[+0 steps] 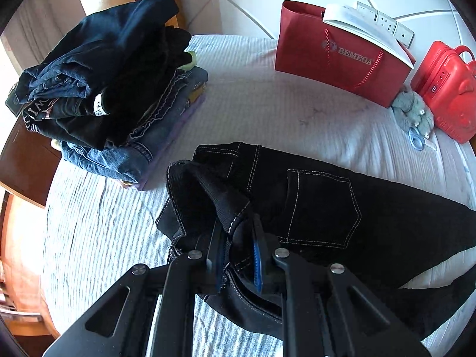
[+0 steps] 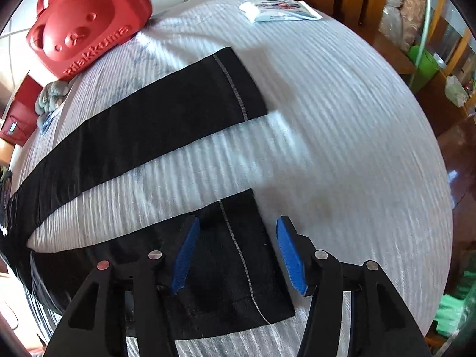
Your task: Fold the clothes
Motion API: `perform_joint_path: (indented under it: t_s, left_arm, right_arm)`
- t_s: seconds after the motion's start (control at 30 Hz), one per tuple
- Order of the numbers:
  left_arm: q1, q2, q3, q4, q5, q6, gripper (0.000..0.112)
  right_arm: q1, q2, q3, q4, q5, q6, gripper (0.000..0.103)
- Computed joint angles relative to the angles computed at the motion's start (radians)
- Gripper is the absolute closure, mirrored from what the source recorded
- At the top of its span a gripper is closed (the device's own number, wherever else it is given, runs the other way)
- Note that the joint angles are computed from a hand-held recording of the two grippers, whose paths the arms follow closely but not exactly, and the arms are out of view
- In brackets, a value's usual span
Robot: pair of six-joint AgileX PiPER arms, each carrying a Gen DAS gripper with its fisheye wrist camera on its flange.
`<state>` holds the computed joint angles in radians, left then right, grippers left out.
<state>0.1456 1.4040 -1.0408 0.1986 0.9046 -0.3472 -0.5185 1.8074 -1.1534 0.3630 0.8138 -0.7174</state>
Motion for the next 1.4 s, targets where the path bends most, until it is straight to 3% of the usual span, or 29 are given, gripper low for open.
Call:
perform_joint_path:
  t_s: [0.03,0.1,0.13,0.27,0.33,0.43,0.5,0.53,0.57,0.6,0.7,0.73,0.77,0.93,1.03,1.23,1.4]
  left_arm:
    - [-0.001,0.005,-0.005,0.002,0.0,-0.005,0.098]
    - [0.016,-0.038,0.014,-0.007,0.016,0.012,0.098]
    - [0.027,-0.064,0.024,-0.013,0.026,0.023,0.098]
    - [0.1,-0.151,0.036,-0.062,0.074,0.114,0.098]
    - [0.121,-0.146,0.015,-0.076,0.082,0.132,0.098]
    - [0.121,-0.068,-0.049,-0.075,0.073,0.131,0.098]
    - [0.086,0.058,-0.126,-0.046,0.049,0.072,0.098]
    - [0.066,0.127,-0.171,-0.026,0.043,0.036,0.095]
    - [0.047,0.189,-0.215,-0.011,0.047,0.019,0.091]
    - [0.03,0.248,-0.263,0.0,0.057,0.011,0.089]
    - [-0.008,0.272,-0.32,0.034,0.066,0.006,0.054]
    - [-0.01,0.235,-0.306,0.05,0.063,0.014,0.038]
    - [-0.006,0.196,-0.291,0.055,0.061,0.032,0.033]
    - [0.081,0.048,-0.15,0.049,0.082,0.122,0.033]
    - [0.133,0.005,-0.016,0.058,0.028,0.141,0.033]
    - [0.18,0.037,0.098,-0.011,-0.115,0.185,0.033]
    - [0.17,0.162,0.064,-0.022,-0.142,0.155,0.033]
  right_arm:
    - [0.022,-0.011,0.012,-0.031,-0.016,0.005,0.054]
    - [0.049,-0.029,0.019,-0.069,-0.008,0.018,0.083]
    - [0.054,-0.054,0.023,-0.074,-0.009,0.019,0.085]
    - [0.078,-0.168,0.034,-0.111,-0.035,0.035,0.085]
    - [0.058,-0.187,-0.044,-0.046,-0.004,0.013,0.085]
    - [0.092,-0.064,-0.227,-0.05,0.019,0.096,0.085]
    - [0.113,0.028,-0.367,-0.059,0.045,0.156,0.085]
    - [0.125,0.075,-0.445,-0.072,0.063,0.195,0.079]
    - [0.158,0.124,-0.494,-0.126,0.05,0.265,0.068]
    - [0.196,0.174,-0.541,-0.201,0.042,0.352,0.065]
    - [0.219,0.241,-0.609,-0.204,0.06,0.456,0.061]
    - [0.221,0.221,-0.577,-0.192,0.046,0.449,0.058]
    - [0.226,0.196,-0.536,-0.182,0.029,0.438,0.053]
    - [0.219,0.068,-0.341,-0.139,-0.028,0.389,0.048]
    - [0.194,0.0,-0.221,-0.084,-0.06,0.375,0.048]
    - [0.14,-0.085,-0.056,0.007,-0.072,0.349,0.047]
    - [0.107,-0.092,-0.022,0.093,-0.067,0.337,0.043]
